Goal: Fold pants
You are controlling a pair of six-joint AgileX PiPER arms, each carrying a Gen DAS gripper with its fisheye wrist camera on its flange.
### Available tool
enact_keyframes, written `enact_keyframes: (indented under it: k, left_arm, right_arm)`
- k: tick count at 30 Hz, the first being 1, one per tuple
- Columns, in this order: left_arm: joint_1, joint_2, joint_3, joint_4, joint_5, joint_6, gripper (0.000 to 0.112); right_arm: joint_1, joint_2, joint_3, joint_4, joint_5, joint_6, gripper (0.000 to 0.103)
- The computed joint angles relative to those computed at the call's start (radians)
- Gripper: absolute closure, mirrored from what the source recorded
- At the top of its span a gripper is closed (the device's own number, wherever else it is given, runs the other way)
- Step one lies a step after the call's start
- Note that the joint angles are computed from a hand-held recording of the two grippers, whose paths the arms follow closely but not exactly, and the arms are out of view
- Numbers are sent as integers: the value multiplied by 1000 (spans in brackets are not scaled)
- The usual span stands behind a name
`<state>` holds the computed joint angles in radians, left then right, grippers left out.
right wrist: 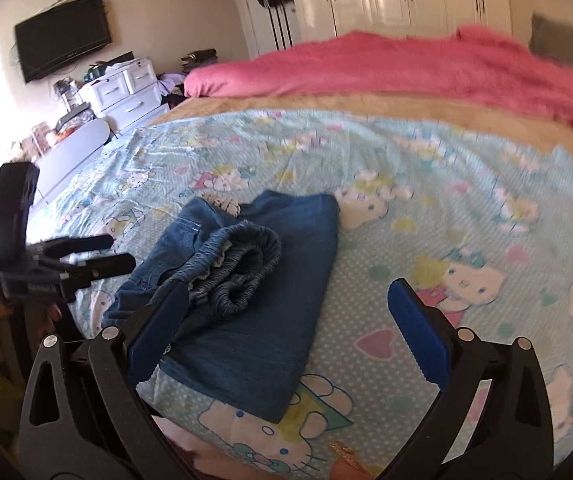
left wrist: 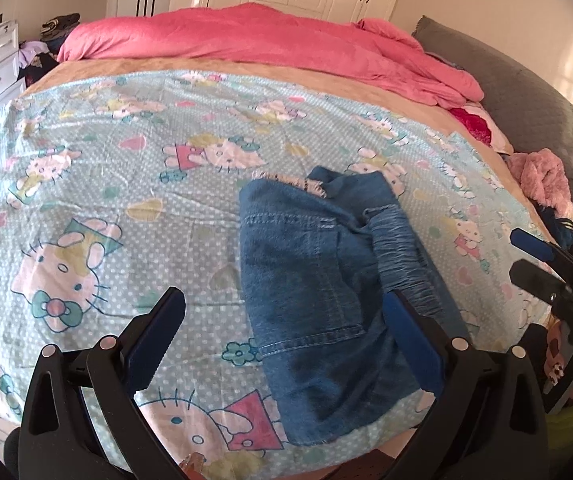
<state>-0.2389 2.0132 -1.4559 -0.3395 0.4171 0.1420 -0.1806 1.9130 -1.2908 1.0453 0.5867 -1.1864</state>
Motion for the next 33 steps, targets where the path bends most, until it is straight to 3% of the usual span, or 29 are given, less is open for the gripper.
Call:
enact_keyframes:
  k: [5,17,22,23,25,33]
  left_arm:
    - [14,75,-62,-35,32,4,13]
    - [34,187,-175,-148,95,64,14]
    - [18,214,-210,-171,101,93,18]
    - [17,216,-210,-203,101,123,33]
    - [10,223,-220,-243,112,164,41]
    - [4,266,-278,-203,125,119,40]
  right_arm:
    - [7,150,-184,-136,112,224,21]
    - [19,347,-446,-287,258,465,33]
    - [20,392,-494,-266,322,461,39]
    - [22,393,-497,-264,328,451,44]
    - [24,398,-499,-261,332,437,48]
    - [21,405,-495,-222,331,367,60]
